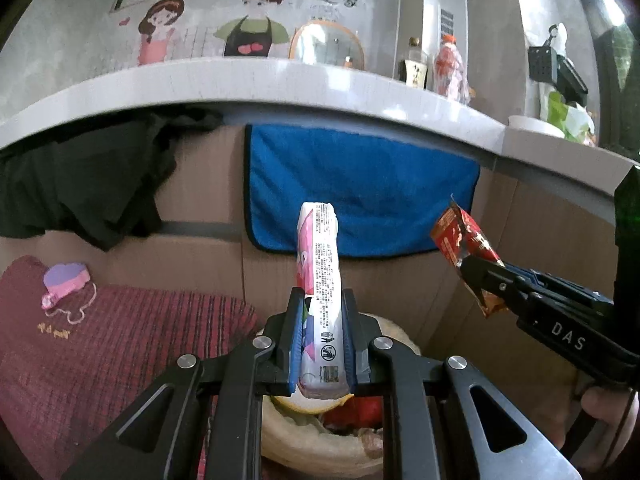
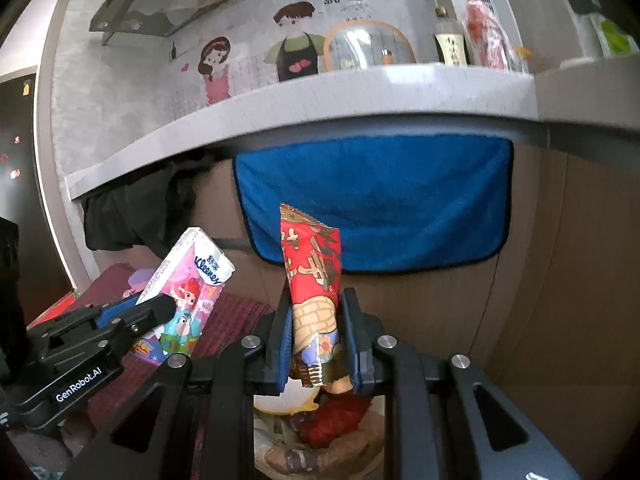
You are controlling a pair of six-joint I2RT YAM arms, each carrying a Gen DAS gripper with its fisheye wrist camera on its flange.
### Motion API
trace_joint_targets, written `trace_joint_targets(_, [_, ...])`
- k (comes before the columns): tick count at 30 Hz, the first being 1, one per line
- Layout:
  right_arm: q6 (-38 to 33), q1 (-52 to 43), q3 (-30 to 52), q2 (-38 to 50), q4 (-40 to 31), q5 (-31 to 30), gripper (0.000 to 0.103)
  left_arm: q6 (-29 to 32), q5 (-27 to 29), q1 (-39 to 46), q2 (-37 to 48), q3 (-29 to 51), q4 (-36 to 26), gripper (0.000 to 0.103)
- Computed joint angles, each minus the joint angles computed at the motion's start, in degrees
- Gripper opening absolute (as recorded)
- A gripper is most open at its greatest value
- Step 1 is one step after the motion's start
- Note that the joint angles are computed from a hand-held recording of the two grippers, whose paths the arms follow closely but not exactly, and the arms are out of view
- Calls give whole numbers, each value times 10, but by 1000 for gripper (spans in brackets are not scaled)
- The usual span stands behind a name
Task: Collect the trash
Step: 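Carry the tissue pack and snack bag over the bin with both tools, then open both tools to drop the tissue pack and snack bag into the bin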
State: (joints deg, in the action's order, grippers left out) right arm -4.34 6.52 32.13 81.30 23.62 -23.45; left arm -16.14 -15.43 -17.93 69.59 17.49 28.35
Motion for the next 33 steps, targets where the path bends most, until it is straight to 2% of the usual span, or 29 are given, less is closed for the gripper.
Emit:
trace_joint_targets(10, [-3, 13, 25, 112, 35, 11, 20, -13, 69, 56, 156, 24, 85, 18])
trace_joint_targets(17, [-1, 23, 61, 177, 34, 17, 21, -24, 134, 93, 237, 55, 106, 18])
trace_joint_targets(19, [7, 21, 72, 196, 32, 10, 31, -21, 174, 107, 251, 62, 104, 18])
trace_joint_targets(20, [10, 21, 77, 203, 28, 5, 34, -16, 189, 112, 255, 63, 107, 21])
trace_joint_targets(22, [17, 21, 90, 219, 16, 1, 39, -15, 218, 124, 252, 57, 115, 33])
trace_joint_targets(23, [20, 23, 92, 223, 16, 4, 41, -17, 230, 132, 247, 55, 114, 44])
trace_joint_targets(24, [20, 24, 92, 228, 19, 5, 41, -19, 242, 140, 241, 53, 114, 50])
trace_joint_targets(33, [22, 36, 99, 216, -9, 20, 49, -37, 291, 234, 149, 26, 58, 50])
